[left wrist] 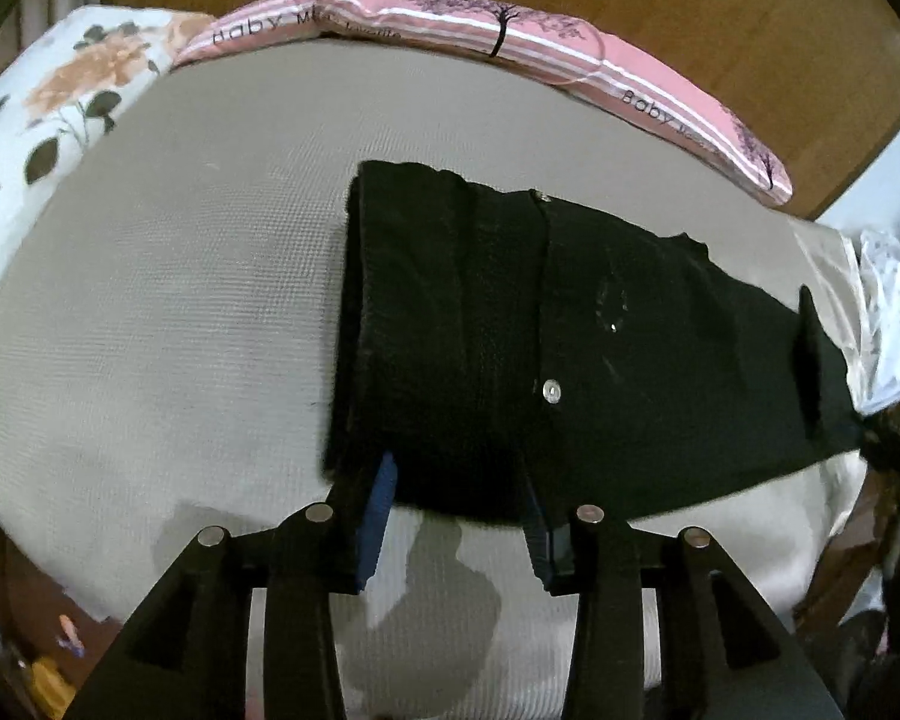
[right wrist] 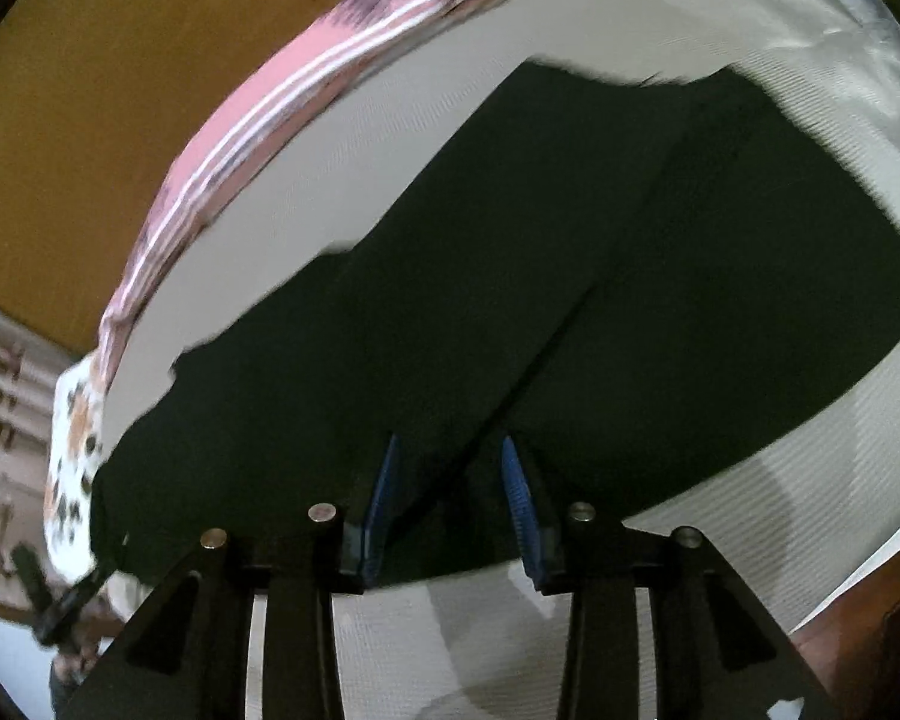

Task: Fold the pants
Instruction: 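Grasp the leg hem end with the right tool and lift it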

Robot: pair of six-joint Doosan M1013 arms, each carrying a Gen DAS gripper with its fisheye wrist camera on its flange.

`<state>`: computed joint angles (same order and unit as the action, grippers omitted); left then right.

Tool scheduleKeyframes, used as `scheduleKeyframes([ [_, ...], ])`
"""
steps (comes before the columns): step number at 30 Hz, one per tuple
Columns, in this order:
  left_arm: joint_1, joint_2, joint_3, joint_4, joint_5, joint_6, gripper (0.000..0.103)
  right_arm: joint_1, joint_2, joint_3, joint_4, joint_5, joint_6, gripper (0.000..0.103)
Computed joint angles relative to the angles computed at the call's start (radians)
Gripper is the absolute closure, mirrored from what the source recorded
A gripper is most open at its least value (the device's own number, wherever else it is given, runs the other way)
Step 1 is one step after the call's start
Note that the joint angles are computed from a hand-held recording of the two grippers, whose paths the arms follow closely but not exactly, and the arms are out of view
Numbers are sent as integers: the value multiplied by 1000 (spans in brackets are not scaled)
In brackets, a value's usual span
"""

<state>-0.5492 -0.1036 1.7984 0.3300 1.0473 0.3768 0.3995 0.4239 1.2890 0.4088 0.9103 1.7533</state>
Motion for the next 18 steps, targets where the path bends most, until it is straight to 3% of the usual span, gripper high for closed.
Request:
scheduleKeyframes([
  [6,-103,-1,-41,175,93,-53,62,-53,37,-35,-79,-34,92,69],
  [11,-108,67,-114,156,-36,92,57,-95,86,-91,-40,-61,128,69],
  [14,-87,143,-181,42,-125,260,57,-110,119,-143,-57,-48,147,69],
  [18,-78,239,-272,-89,-182,460,57,-123,158,-203,-52,-22,158,72],
])
